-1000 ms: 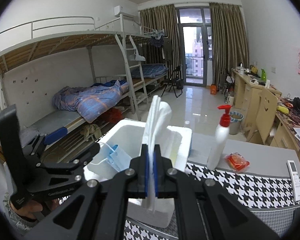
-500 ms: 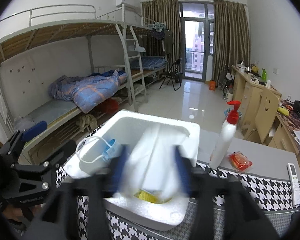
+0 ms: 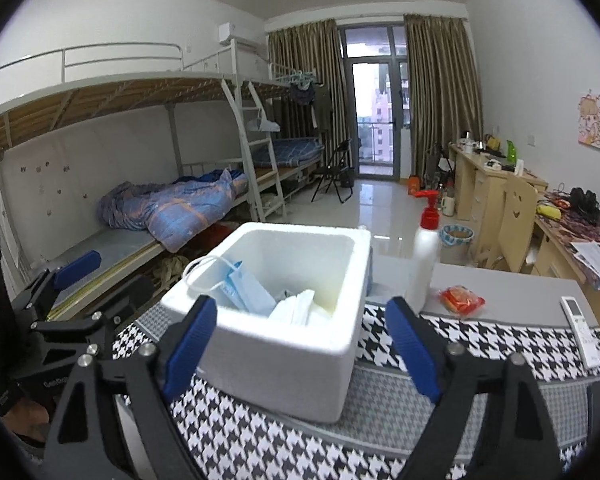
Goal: Organize soft objects
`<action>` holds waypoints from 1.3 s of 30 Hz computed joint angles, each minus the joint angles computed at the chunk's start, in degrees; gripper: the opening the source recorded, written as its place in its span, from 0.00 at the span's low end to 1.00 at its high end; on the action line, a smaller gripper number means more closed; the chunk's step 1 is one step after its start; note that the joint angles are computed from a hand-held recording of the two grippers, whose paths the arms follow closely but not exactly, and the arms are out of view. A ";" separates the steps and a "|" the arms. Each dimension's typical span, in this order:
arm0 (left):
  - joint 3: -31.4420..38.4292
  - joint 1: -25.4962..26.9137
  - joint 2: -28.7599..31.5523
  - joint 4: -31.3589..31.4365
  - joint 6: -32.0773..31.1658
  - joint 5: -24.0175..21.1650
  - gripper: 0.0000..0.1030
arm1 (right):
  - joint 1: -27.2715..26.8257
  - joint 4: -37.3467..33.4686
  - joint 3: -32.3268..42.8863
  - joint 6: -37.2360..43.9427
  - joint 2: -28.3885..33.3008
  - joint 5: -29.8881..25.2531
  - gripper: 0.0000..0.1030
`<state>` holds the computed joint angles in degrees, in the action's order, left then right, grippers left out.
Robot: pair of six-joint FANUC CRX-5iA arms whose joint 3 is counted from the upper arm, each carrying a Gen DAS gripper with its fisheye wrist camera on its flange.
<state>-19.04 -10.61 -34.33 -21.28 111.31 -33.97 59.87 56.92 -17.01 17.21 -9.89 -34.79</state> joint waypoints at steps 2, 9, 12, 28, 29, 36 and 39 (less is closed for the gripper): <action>-0.12 -1.57 -0.95 -1.86 1.86 -0.97 0.99 | 0.39 3.08 -2.31 -2.92 -1.53 0.10 0.95; 1.52 -11.51 -2.22 -14.04 12.85 -6.63 0.99 | 1.86 10.33 -7.87 -10.31 -5.43 -0.61 0.95; 1.52 -14.99 -2.87 -17.79 16.20 -8.31 0.99 | 2.16 15.56 -10.98 -14.66 -6.88 -1.28 0.95; 0.05 -41.66 -3.18 -43.19 39.12 -25.21 0.99 | 2.93 27.20 -23.14 -31.18 -12.39 -3.81 0.96; 0.28 -42.49 -2.76 -43.82 39.54 -25.91 0.99 | 3.26 27.32 -23.46 -31.31 -12.66 -4.42 0.96; -0.56 -42.35 -2.65 -42.67 38.99 -25.23 0.99 | 4.97 28.22 -25.28 -32.91 -14.37 -7.15 0.97; -1.03 -43.00 -3.02 -42.80 39.29 -25.40 0.99 | 6.08 28.39 -25.68 -33.24 -14.43 -8.84 0.97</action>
